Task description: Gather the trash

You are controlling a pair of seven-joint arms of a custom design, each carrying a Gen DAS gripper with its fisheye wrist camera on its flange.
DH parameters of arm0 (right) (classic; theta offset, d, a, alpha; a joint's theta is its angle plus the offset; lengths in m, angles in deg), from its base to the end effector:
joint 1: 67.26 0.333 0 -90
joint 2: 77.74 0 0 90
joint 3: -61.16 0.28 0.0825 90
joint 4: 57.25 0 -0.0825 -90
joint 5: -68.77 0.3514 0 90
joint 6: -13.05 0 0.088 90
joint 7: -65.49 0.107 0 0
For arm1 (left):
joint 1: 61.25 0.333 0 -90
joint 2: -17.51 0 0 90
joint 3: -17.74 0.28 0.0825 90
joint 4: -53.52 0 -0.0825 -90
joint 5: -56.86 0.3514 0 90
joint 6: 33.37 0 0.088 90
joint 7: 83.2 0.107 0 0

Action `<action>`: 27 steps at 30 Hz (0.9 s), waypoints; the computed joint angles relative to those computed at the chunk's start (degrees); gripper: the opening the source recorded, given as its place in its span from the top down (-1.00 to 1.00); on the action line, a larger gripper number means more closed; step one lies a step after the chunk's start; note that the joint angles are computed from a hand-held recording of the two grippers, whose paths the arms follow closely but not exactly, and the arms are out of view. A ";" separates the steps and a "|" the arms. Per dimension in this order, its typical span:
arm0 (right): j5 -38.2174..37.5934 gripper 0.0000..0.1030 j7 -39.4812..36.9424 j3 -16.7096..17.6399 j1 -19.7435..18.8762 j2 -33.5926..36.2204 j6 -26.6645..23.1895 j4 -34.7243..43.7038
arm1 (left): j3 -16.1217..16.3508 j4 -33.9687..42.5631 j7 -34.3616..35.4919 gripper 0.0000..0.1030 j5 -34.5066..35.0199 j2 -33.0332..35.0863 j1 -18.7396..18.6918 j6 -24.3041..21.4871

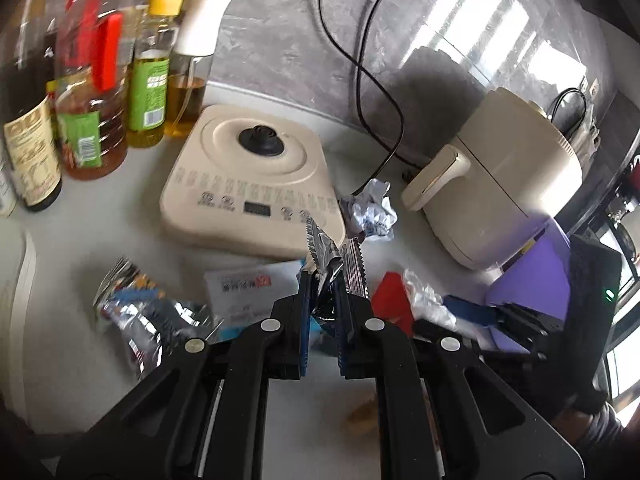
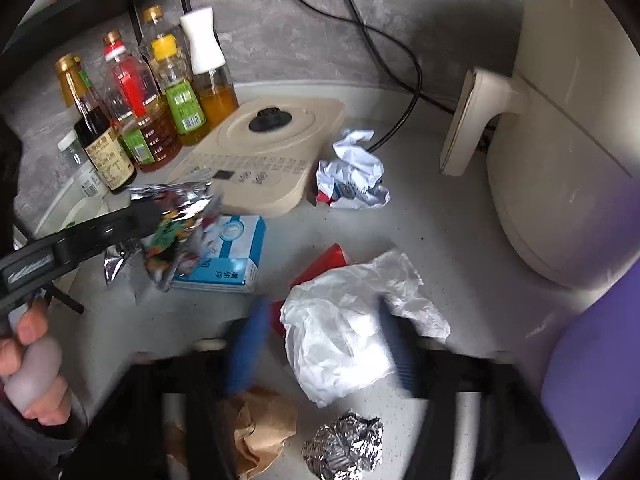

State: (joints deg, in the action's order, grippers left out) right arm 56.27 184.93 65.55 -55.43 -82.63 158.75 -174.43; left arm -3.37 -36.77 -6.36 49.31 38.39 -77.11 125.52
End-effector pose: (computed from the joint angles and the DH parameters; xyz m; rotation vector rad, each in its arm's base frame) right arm 0.5243 0.1564 0.5208 -1.7747 1.9330 -0.5195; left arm 0.5604 -0.3656 0.5208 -1.7157 2.1703 -1.2854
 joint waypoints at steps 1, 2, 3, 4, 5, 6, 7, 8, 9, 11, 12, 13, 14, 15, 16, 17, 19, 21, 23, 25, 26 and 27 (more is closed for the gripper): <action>0.72 0.74 -0.45 -0.10 0.04 0.50 -1.28 0.84 | -0.01 -0.95 -0.01 0.79 -0.21 -0.79 0.24 0.58; 0.21 0.78 0.28 -0.08 0.00 0.45 -1.73 1.07 | -0.21 -1.96 0.29 0.79 -0.71 -1.62 0.67 1.27; -0.22 0.86 0.98 -0.08 -0.03 0.03 -1.67 1.04 | -0.29 -2.87 0.45 0.79 -1.16 -2.40 1.01 2.00; -0.40 0.91 1.24 -0.04 -0.03 -0.36 -1.81 1.17 | -0.36 -3.51 0.57 0.79 -1.62 -3.01 1.30 2.47; -0.75 0.93 1.45 0.03 -0.06 -0.83 -1.83 1.15 | -0.60 -4.27 0.99 0.79 -2.48 -3.79 1.85 2.63; -1.60 0.93 1.92 0.23 -0.15 -1.39 -2.06 1.31 | -0.64 -4.87 1.14 0.79 -3.19 -4.47 2.19 2.73; -2.46 0.94 2.41 0.43 -0.29 -1.77 -2.40 1.63 | -0.77 -5.59 1.43 0.79 -4.18 -5.24 2.61 3.09; -3.19 0.95 2.87 0.59 -0.44 -2.13 -2.67 1.82 | -0.75 -5.86 1.70 0.79 -4.77 -5.66 2.75 3.21; -4.47 0.95 3.90 0.86 -0.69 -2.70 -3.12 2.17 | -0.73 -6.13 2.15 0.79 -5.24 -6.17 2.89 3.29; -4.88 0.95 4.32 0.98 -0.97 -3.65 -3.43 2.46 | -0.58 -6.37 2.89 0.79 -5.78 -6.88 2.82 3.53; -5.48 0.95 4.58 1.18 -1.14 -4.46 -3.54 2.62 | -0.68 -6.52 3.44 0.79 -6.39 -7.21 2.88 3.77; -5.99 0.95 4.81 1.43 -1.32 -4.95 -3.66 2.81 | -0.80 -6.39 3.97 0.79 -6.96 -7.43 2.86 3.94; -6.49 0.95 5.15 1.70 -1.51 -5.63 -3.72 2.92 | -0.76 -6.27 4.17 0.79 -7.23 -7.65 2.67 3.92; -6.74 0.95 5.44 1.91 -1.68 -6.59 -3.70 2.96 | -0.74 -6.07 4.47 0.79 -7.50 -7.80 2.51 3.89; -6.85 0.95 5.59 2.14 -1.87 -7.42 -3.61 3.00 | -0.73 -5.80 4.75 0.79 -7.62 -7.95 2.26 3.94; -6.92 0.95 5.59 2.34 -2.08 -8.15 -3.33 2.96 | -0.67 -5.54 4.94 0.79 -7.53 -8.10 1.94 4.02; -5.56 0.95 4.63 2.29 -2.24 -10.06 -2.09 2.49 | -0.68 -5.05 5.24 0.79 -7.61 -8.60 1.37 4.46; -1.89 0.95 2.24 1.60 -1.91 -11.94 -0.14 1.89 | -0.62 -5.02 5.09 0.79 -7.78 -9.20 0.76 5.90; 0.25 0.95 0.37 1.72 -2.27 -13.17 0.65 2.02 | 0.37 -4.61 2.41 0.79 -5.56 -9.86 -0.69 7.08; 1.87 0.95 -1.44 1.87 -2.85 -14.68 0.69 2.65 | -0.14 -3.84 2.31 0.79 -5.98 -9.98 -0.84 7.26; 2.29 0.95 -2.05 1.97 -3.31 -15.78 1.36 2.42 | -0.17 -3.07 2.36 0.79 -5.10 -9.83 -1.37 7.37; 2.71 0.95 -2.25 2.12 -3.89 -16.93 2.10 1.93 | -0.14 -2.58 2.35 0.79 -4.26 -9.73 -1.79 7.46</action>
